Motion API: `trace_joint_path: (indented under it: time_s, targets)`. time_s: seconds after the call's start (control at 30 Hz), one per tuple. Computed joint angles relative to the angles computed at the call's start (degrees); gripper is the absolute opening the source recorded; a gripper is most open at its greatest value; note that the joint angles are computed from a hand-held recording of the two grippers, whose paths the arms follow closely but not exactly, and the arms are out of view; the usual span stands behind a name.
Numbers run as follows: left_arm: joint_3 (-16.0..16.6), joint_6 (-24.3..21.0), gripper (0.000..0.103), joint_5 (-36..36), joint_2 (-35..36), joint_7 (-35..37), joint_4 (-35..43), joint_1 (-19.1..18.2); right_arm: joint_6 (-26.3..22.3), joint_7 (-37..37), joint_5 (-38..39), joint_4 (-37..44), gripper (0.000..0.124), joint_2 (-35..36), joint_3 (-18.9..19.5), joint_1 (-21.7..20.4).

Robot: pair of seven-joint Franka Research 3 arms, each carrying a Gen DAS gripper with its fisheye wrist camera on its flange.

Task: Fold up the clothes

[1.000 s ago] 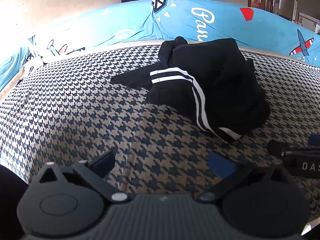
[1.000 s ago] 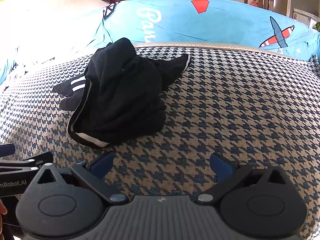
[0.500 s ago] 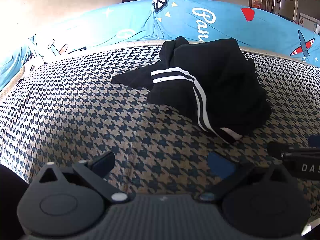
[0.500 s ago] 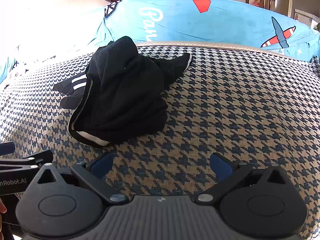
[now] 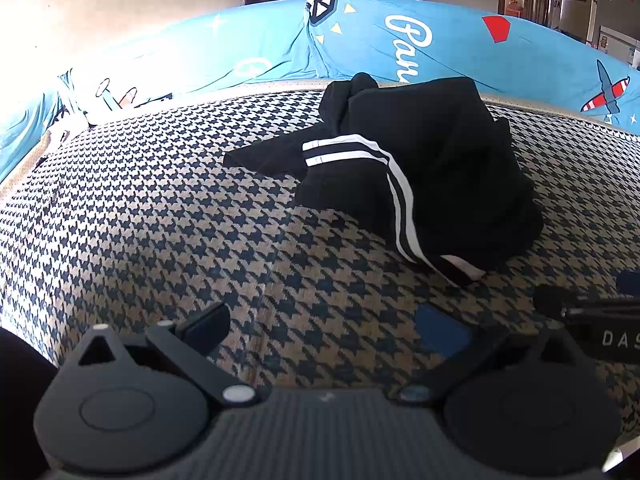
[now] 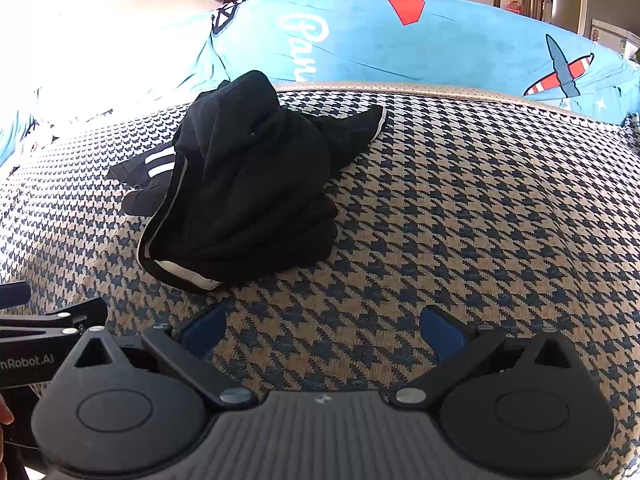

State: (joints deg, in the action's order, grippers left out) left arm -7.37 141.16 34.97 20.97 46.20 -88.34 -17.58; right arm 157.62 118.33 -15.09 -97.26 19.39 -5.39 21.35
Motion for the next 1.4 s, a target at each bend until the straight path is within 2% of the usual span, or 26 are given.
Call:
trace_joint_path:
  time_s: [1.4]
  targets:
    - [0.1, -0.2, 0.103, -0.4, 0.5, 0.5, 0.4, 0.1, -1.3, -1.4, 0.8, 1.3, 0.103, 0.9, 0.2, 0.2]
